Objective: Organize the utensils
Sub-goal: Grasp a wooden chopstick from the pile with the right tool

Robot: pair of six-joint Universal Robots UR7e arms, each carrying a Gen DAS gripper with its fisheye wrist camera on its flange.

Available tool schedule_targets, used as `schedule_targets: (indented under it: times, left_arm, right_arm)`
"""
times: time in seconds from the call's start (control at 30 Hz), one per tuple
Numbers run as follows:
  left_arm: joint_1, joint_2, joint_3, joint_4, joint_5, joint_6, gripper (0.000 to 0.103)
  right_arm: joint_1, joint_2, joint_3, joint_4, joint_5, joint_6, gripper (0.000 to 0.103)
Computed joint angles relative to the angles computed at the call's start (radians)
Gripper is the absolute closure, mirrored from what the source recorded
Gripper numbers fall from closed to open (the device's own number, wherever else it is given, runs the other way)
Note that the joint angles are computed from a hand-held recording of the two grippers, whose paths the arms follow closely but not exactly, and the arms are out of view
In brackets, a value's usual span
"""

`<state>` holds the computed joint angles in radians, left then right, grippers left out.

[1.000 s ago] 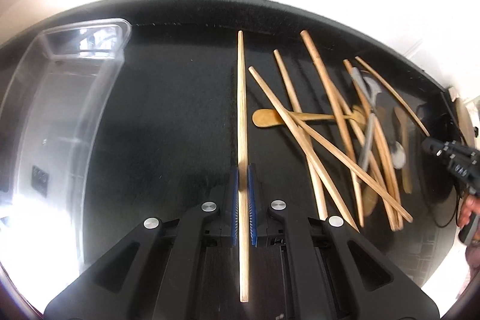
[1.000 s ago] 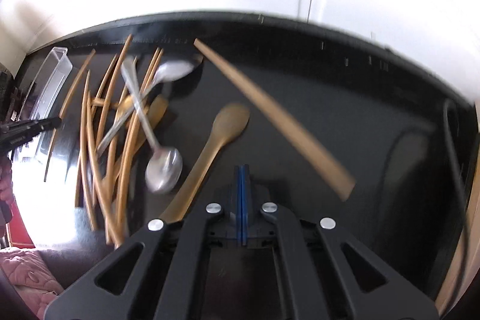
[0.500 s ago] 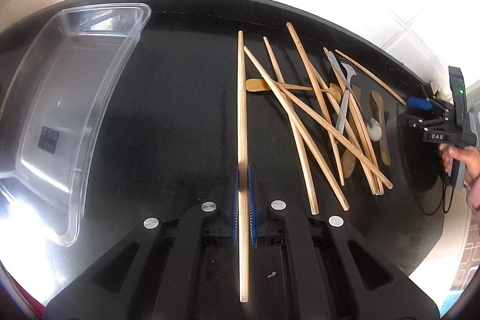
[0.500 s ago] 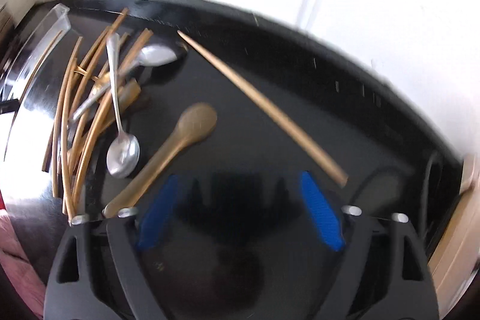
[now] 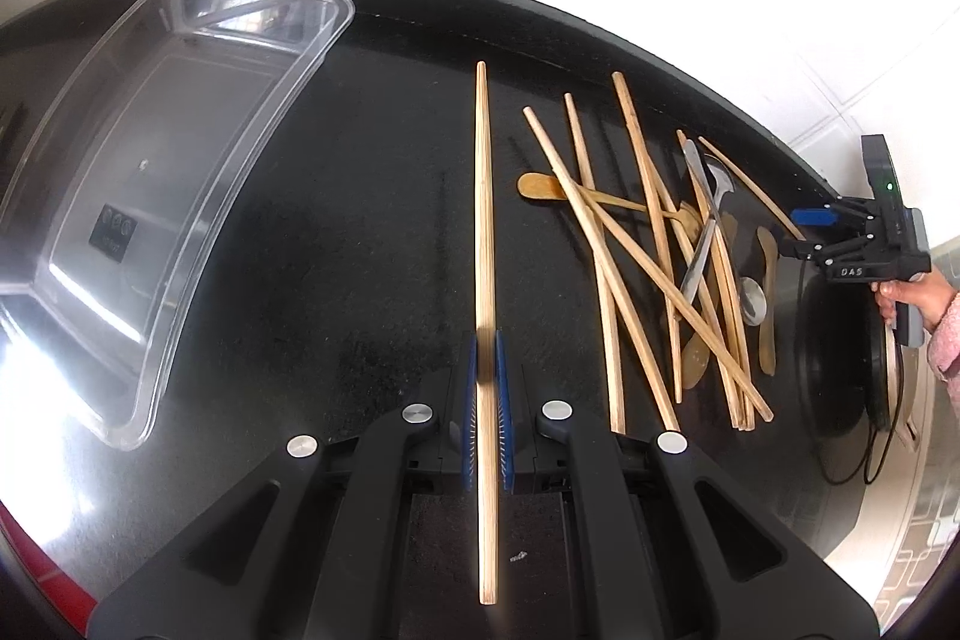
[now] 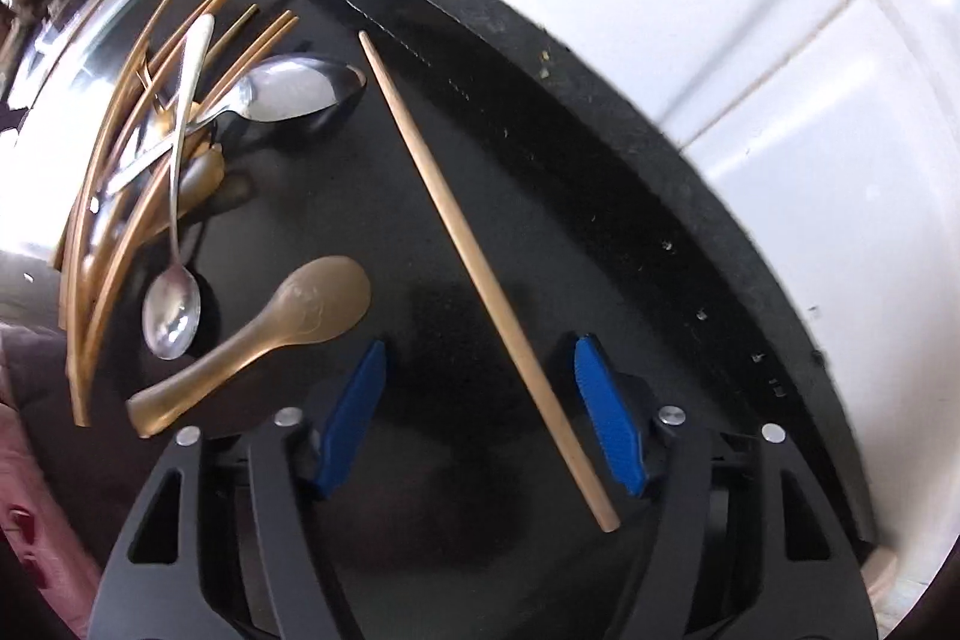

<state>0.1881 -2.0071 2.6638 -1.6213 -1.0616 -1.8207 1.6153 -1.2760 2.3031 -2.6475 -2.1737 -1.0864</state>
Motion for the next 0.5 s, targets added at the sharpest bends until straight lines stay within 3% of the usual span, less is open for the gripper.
schedule_targets:
  times: [0.03,0.07,0.17,0.23,0.43,0.5]
  left_arm:
    - [-0.002,0.001,-0.001,0.004,-0.003,-0.01,0.098]
    - [-0.006,-0.003,0.0,0.009,-0.005,-0.02,0.098]
    - [-0.014,-0.006,0.001,0.009,-0.007,-0.033,0.098]
    - [-0.024,-0.005,-0.003,0.01,-0.004,-0.033,0.098]
    - [-0.093,-0.004,-0.018,0.041,-0.007,-0.019,0.098]
    - [-0.112,-0.019,-0.016,0.045,-0.006,-0.011,0.098]
  right_arm:
    - [0.004,-0.001,-0.009,0.018,-0.005,0.018,0.076]
    - [0.009,0.0,-0.025,0.06,-0.018,0.063,0.092]
    - [0.023,-0.008,-0.004,0.07,-0.04,0.094,0.093]
    - [0.028,-0.026,0.038,0.018,-0.044,0.144,0.094]
    - [-0.031,-0.233,0.139,0.085,0.132,0.344,0.096]
    - [-0.036,-0.309,0.182,0.089,0.162,0.373,0.096]
